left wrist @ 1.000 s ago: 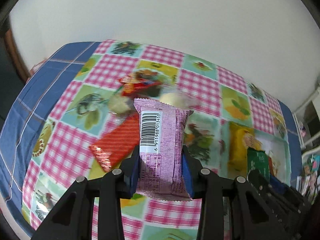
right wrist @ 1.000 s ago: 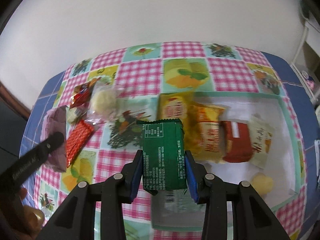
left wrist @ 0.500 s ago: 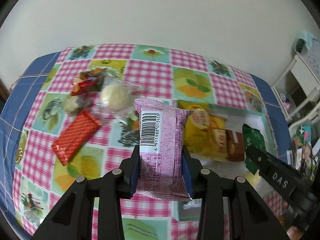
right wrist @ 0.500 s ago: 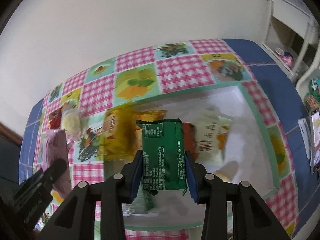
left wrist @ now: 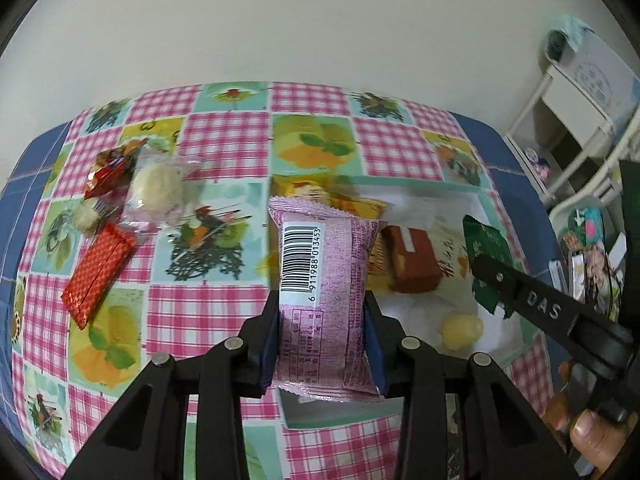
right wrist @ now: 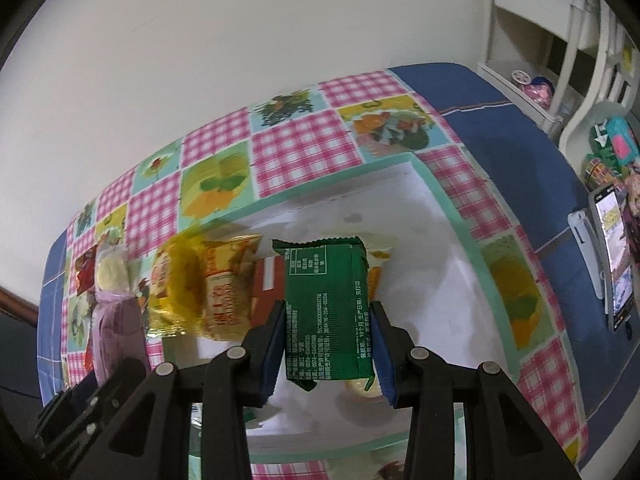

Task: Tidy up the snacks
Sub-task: 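Carry the pink pack with the left tool while the right tool carries the green pack over the tray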

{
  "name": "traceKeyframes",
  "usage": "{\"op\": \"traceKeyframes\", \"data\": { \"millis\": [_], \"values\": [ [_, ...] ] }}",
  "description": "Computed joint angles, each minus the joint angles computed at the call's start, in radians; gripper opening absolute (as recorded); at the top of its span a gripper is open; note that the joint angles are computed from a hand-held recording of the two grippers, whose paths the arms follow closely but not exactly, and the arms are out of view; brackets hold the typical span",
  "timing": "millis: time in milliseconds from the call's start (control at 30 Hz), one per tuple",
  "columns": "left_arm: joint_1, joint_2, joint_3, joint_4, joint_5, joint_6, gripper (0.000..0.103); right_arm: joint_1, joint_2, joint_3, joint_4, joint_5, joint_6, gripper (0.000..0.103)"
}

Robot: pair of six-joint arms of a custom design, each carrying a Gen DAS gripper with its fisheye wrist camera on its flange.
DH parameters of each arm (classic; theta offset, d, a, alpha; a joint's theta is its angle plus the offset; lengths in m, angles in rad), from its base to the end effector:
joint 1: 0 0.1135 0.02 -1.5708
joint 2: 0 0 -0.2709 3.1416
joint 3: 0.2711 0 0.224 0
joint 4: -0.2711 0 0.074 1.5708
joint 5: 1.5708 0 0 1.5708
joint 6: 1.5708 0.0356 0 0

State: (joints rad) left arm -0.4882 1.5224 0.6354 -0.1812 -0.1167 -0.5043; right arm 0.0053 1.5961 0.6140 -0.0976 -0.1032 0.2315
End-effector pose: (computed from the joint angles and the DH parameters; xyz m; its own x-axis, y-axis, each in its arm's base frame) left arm 0.2160 -0.1100 0.1588 -0.8788 -0.0767 -0.4710 -0.0095 0.9896 -0.1434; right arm 0.2482 0.0050 0.1417 -0.8706 0.2236 -0.4382 0.1499 0.9690 0.1966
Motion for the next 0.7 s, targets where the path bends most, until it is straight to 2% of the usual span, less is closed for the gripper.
{"op": "traceKeyframes", "data": {
  "millis": [367,700],
  "values": [
    [-0.175,0.088,0.050,-0.002,-0.070,-0.029,0.039,-0.126,0.050,0.000,0.014,-0.031,-0.059,0.042],
    [-0.198,0.167,0.073,0.006,-0.057,-0.033,0.039,-0.162,0.114,0.008,0.025,-0.016,-0.089,0.042]
  ]
}}
